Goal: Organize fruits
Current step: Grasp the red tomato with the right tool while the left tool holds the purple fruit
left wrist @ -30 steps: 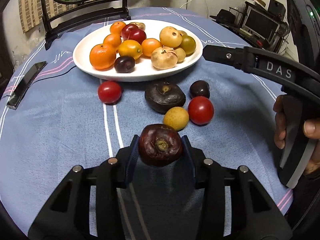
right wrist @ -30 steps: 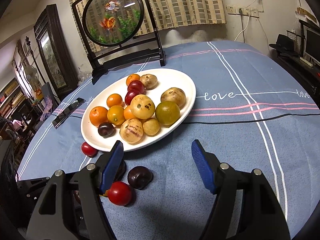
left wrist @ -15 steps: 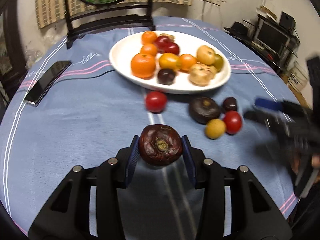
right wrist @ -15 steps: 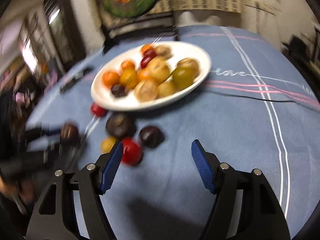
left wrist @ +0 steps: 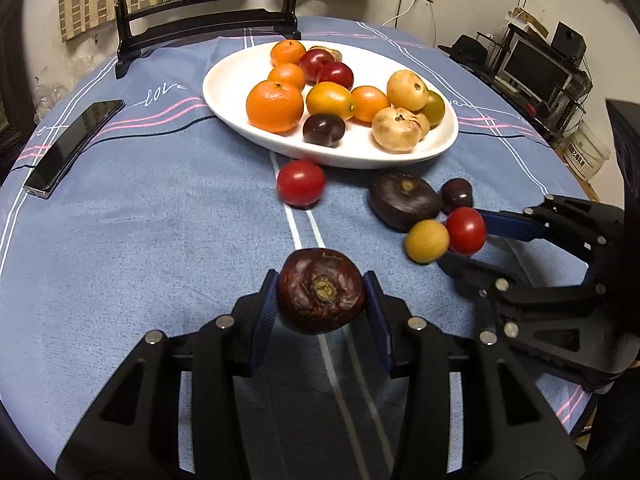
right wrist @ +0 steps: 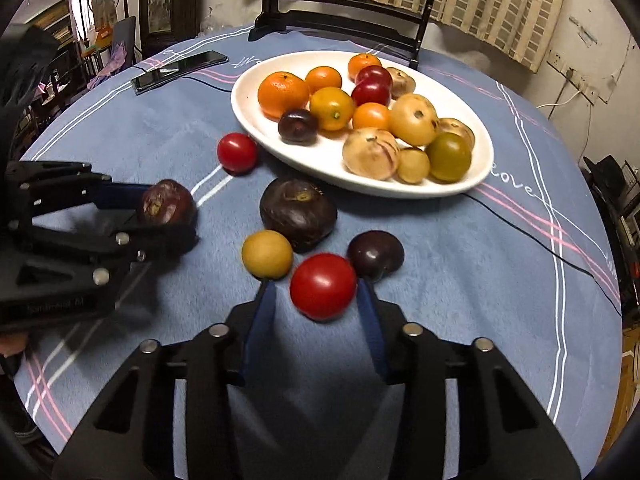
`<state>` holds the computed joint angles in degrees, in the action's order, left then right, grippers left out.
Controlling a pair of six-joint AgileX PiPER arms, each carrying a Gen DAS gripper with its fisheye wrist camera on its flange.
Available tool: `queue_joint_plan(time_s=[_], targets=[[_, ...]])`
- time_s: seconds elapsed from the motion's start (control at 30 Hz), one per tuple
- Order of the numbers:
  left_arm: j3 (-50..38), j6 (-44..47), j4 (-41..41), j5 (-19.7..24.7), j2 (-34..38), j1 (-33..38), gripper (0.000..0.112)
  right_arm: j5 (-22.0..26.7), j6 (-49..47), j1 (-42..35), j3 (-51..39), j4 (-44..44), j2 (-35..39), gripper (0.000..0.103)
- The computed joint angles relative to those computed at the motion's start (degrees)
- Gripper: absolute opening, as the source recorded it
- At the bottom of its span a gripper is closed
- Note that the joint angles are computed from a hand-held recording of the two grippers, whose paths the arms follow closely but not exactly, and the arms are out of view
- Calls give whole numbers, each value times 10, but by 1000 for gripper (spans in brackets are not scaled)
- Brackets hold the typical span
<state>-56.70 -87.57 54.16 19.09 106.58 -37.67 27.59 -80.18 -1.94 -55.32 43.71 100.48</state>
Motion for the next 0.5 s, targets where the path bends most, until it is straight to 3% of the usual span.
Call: queue_joint_plan(time_s=[0.07, 0.17, 0.5], targets=[[2, -3, 2, -6, -1, 2, 43, -15, 17, 9, 1, -10, -3, 31], [7, -13, 11, -18, -2, 8, 44, -16, 23, 10, 1, -12, -4, 31], [9, -32, 26, -17, -3, 6, 43, 37, -37, -59, 8, 49, -21, 31]])
